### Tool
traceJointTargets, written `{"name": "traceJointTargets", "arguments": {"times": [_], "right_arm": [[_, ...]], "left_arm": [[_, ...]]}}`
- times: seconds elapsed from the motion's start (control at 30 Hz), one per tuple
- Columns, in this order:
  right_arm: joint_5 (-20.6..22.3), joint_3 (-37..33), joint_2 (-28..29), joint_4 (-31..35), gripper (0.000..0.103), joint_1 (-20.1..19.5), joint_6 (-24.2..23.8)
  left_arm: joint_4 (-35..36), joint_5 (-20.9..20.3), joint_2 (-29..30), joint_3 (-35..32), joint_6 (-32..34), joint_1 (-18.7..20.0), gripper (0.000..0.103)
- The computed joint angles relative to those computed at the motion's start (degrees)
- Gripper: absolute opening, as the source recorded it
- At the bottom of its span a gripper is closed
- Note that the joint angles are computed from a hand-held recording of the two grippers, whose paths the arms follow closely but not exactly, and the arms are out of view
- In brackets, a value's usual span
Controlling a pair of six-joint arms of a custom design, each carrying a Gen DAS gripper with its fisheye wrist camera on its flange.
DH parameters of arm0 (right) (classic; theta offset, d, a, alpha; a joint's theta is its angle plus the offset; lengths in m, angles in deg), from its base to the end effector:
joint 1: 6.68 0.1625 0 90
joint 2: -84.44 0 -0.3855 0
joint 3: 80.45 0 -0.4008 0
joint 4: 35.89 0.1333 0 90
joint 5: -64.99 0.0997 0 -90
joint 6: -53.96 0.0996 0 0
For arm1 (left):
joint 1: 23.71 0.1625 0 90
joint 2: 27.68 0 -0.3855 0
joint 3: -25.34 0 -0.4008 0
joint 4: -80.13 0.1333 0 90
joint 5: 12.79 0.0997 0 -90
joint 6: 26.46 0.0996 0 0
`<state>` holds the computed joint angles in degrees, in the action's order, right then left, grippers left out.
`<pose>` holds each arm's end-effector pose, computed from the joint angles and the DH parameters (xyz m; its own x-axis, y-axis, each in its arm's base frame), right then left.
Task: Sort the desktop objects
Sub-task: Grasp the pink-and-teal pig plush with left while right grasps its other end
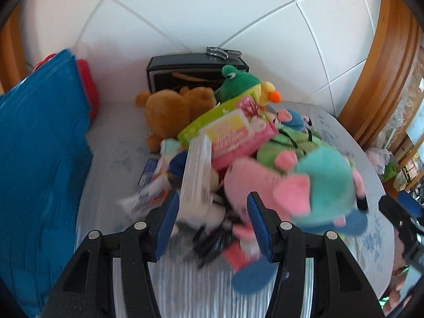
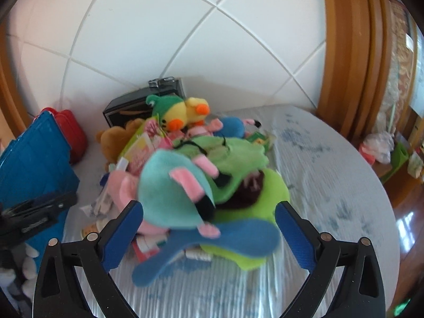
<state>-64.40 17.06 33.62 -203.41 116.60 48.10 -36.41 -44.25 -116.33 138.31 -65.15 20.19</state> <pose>0.4117 -0.4995 0.1547 -0.7721 -0.2247 0.5944 -0.5529 0.6986 -0.4542 -0.1916 -0.4873 0.3348 -0.7511 -0.1575 -0.6411 0.3209 0.7616 -0.5631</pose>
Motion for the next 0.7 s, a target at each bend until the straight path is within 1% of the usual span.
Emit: {"name": "traceJointTargets", "arguments": {"times": [0.07, 0.1, 0.13, 0.2, 0.23, 0.27, 0.3, 0.33, 0.37, 0.43, 0.47, 0.5, 0.53, 0.57, 0.6, 0.63, 0.7], "right_arm": [[-1.03, -3.78, 2.87, 0.93, 0.102, 0.07, -0.63], [-1.61, -5.23, 4.00, 1.08, 0.102, 0.02, -0.83], [-2.26, -7.33, 5.59, 1.51, 0.102, -0.19, -0.73], [-1.59, -9.69, 7.33, 2.04, 0.102, -0.76, -0.36], [-1.32, -10.97, 8.42, 2.33, 0.102, -1.18, -0.28], [-1.56, -11.83, 9.23, 2.95, 0.103, -1.54, -0.34], [-1.97, -12.59, 9.94, 4.35, 0.103, -1.90, -0.14], [-2.62, -12.90, 10.27, 6.87, 0.102, -2.34, 0.52], [-2.08, -11.66, 9.69, 7.53, 0.102, -2.91, 0.62], [-0.90, -7.28, 7.21, 5.91, 0.102, -3.67, 0.45], [-0.23, -4.02, 5.18, 4.89, 0.102, -4.12, 0.88], [0.56, -0.95, 3.10, 4.72, 0.102, -4.61, 2.10], [1.60, 2.51, 0.74, 5.31, 0.102, -5.23, 3.48], [1.49, 4.47, -0.46, 5.90, 0.102, -5.44, 4.06], [0.45, 7.55, -1.71, 5.47, 0.102, -5.58, 4.13], [0.78, 9.17, -2.35, 4.47, 0.102, -5.71, 3.59], [3.29, 12.53, -4.28, 3.86, 0.102, -6.26, 3.89]], "left_arm": [[-5.22, -0.38, 3.46, -2.26, 5.94, 1.52, 0.053], [-6.92, 0.11, 5.46, -3.59, 8.08, 2.14, 0.053], [-10.13, 0.92, 8.14, -4.88, 11.55, 2.98, 0.053], [-11.63, 1.66, 12.13, -7.26, 14.23, 4.52, 0.053], [-12.04, 0.88, 13.21, -7.99, 15.37, 5.28, 0.053], [-11.41, -1.09, 14.41, -8.80, 16.33, 6.28, 0.053], [-9.71, -2.54, 14.87, -9.13, 16.24, 6.86, 0.053], [-10.07, -3.26, 14.72, -7.86, 16.96, 6.87, 0.053], [-12.68, -2.60, 13.89, -5.53, 18.36, 6.27, 0.053], [-20.81, -1.09, 10.64, 1.32, 22.87, 3.65, 0.053], [-23.45, -1.06, 8.50, 4.48, 24.18, 2.19, 0.053], [-24.90, -1.52, 6.34, 7.05, 24.46, 0.92, 0.056], [-24.66, -1.94, 4.37, 8.96, 23.00, -0.12, 0.061], [-24.12, -2.87, 2.71, 10.43, 21.67, -0.81, 0.064], [-23.02, -3.46, 1.50, 11.56, 20.36, -1.26, 0.070], [-22.26, -3.54, 0.98, 12.55, 19.01, -1.42, 0.076], [-20.63, -4.26, 0.13, 14.10, 16.57, -1.67, 0.078]]}}
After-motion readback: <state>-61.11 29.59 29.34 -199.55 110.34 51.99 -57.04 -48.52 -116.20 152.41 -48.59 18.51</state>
